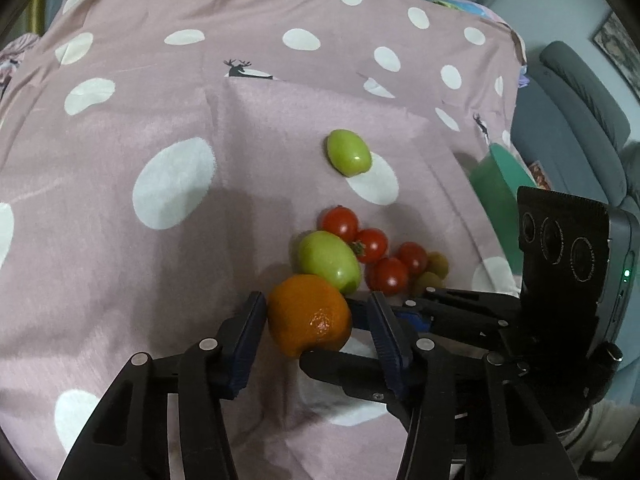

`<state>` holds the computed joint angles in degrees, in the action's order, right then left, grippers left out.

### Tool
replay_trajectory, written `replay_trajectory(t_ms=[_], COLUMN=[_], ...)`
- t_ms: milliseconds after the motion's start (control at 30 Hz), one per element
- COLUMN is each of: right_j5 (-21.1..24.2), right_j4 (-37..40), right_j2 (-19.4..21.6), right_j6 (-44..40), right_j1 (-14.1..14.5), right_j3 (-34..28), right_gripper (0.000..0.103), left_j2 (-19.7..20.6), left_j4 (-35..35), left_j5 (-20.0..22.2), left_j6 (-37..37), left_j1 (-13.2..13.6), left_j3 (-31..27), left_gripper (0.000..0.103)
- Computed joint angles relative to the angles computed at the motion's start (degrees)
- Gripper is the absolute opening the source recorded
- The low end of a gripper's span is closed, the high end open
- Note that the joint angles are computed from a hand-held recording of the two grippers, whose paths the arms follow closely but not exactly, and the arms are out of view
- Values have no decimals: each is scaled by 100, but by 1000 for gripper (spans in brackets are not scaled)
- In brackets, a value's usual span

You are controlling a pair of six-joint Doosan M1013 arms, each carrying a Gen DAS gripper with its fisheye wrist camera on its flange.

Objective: Organize fruits
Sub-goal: 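Close the left tool on the second orange and lift it, then carry the second orange into the green bowl and open the left tool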

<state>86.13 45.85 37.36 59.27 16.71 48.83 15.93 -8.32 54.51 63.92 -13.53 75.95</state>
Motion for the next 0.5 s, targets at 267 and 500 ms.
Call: replay_trajectory(t_ms=[267,500], right_j5=[-242,-454], right_j4=[-2,153], right_j2=[-277,-536], right_j6=[-291,-444], right_j1=[-118,-302], right_j3=[333,630], right_gripper=[42,42], left_j2=[-76,-58], left_j4=[-58,152], left_j5=[-163,-155], left_j6=[-105,-164], left_j1=[-152,-386], left_j3=[19,-170], left_gripper=[46,45])
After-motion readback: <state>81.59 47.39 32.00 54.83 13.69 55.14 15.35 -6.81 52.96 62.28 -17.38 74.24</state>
